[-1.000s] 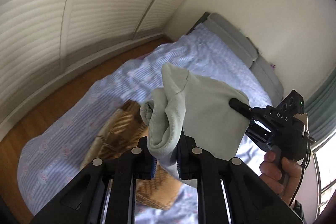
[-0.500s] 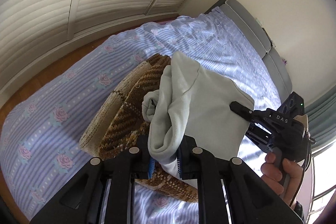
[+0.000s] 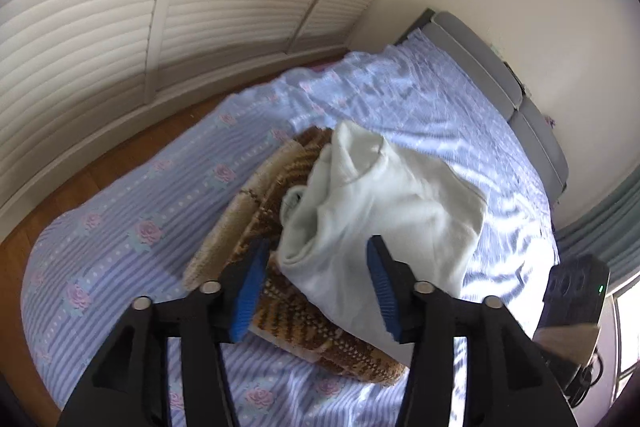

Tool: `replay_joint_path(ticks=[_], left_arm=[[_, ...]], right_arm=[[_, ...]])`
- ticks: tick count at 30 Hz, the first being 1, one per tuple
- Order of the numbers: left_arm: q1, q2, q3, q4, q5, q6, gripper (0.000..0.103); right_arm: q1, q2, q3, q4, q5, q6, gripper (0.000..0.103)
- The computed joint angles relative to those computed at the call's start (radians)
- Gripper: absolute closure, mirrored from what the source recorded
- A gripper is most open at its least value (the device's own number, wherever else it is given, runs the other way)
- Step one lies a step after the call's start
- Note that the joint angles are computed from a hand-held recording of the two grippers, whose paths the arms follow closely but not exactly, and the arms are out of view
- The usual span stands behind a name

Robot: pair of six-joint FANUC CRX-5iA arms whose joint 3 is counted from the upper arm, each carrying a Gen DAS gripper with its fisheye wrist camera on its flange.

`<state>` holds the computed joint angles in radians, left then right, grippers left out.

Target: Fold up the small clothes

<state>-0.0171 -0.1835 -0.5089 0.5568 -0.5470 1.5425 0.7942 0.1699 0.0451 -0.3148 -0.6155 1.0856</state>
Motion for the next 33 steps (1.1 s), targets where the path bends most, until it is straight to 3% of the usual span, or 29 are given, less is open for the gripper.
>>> replay_joint_path(ticks=[1, 3, 5, 7, 8, 10, 13, 16, 18, 20, 22, 24, 27, 30, 33], left_arm=[[0.002, 0.003, -0.002, 0.009, 0.000, -0.004, 0.047], [0.010, 0.025, -0.011, 0.079, -0.016, -0.057, 0.048], [0.015, 0.038, 0.008, 0.031, -0.034, -0.017, 0.072], [0.015, 0.021, -0.007, 0.042, -0.027, -0.031, 0.076], [0.015, 0.009, -0.024, 0.072, -0.017, -0.056, 0.084], [0.006, -0.010, -0.036, 0.074, -0.012, -0.074, 0.086], [-0.013, -0.006, 0.003, -0.053, -0.034, 0.005, 0.086], [-0.024, -0.009, 0.011, -0.100, -0.034, 0.041, 0.085], [-0.032, -0.021, 0.015, -0.138, -0.030, 0.068, 0.082], [-0.045, -0.045, 0.027, -0.213, -0.025, 0.118, 0.065], [-0.069, -0.072, 0.047, -0.317, -0.018, 0.188, 0.052], [-0.100, -0.095, 0.065, -0.405, -0.015, 0.240, 0.047], [-0.159, -0.118, 0.103, -0.534, -0.045, 0.325, 0.038], [-0.238, -0.140, 0.139, -0.645, -0.086, 0.406, 0.034], [-0.332, -0.164, 0.166, -0.718, -0.128, 0.475, 0.030]], right_arm=[[0.013, -0.011, -0.022, 0.029, 0.021, -0.025, 0.063], [0.011, -0.022, -0.031, 0.004, 0.033, -0.005, 0.078], [0.004, -0.041, -0.043, -0.032, 0.039, 0.006, 0.084], [-0.023, -0.055, -0.040, -0.117, 0.028, 0.049, 0.085], [-0.030, -0.064, -0.046, -0.145, 0.030, 0.059, 0.085], [-0.045, -0.090, -0.067, -0.195, 0.029, 0.086, 0.085], [-0.053, -0.085, -0.073, -0.215, -0.004, 0.085, 0.084], [-0.044, -0.095, -0.105, -0.192, 0.030, 0.054, 0.076], [-0.017, -0.119, -0.144, -0.108, 0.070, -0.023, 0.066], [0.018, -0.147, -0.195, 0.027, 0.112, -0.129, 0.061], [0.048, -0.178, -0.245, 0.144, 0.147, -0.214, 0.061], [0.079, -0.212, -0.300, 0.287, 0.174, -0.329, 0.061], [0.131, -0.288, -0.430, 0.614, 0.203, -0.597, 0.061], [0.177, -0.382, -0.549, 0.921, 0.152, -0.842, 0.059], [0.259, -0.484, -0.622, 1.119, -0.005, -1.005, 0.051]])
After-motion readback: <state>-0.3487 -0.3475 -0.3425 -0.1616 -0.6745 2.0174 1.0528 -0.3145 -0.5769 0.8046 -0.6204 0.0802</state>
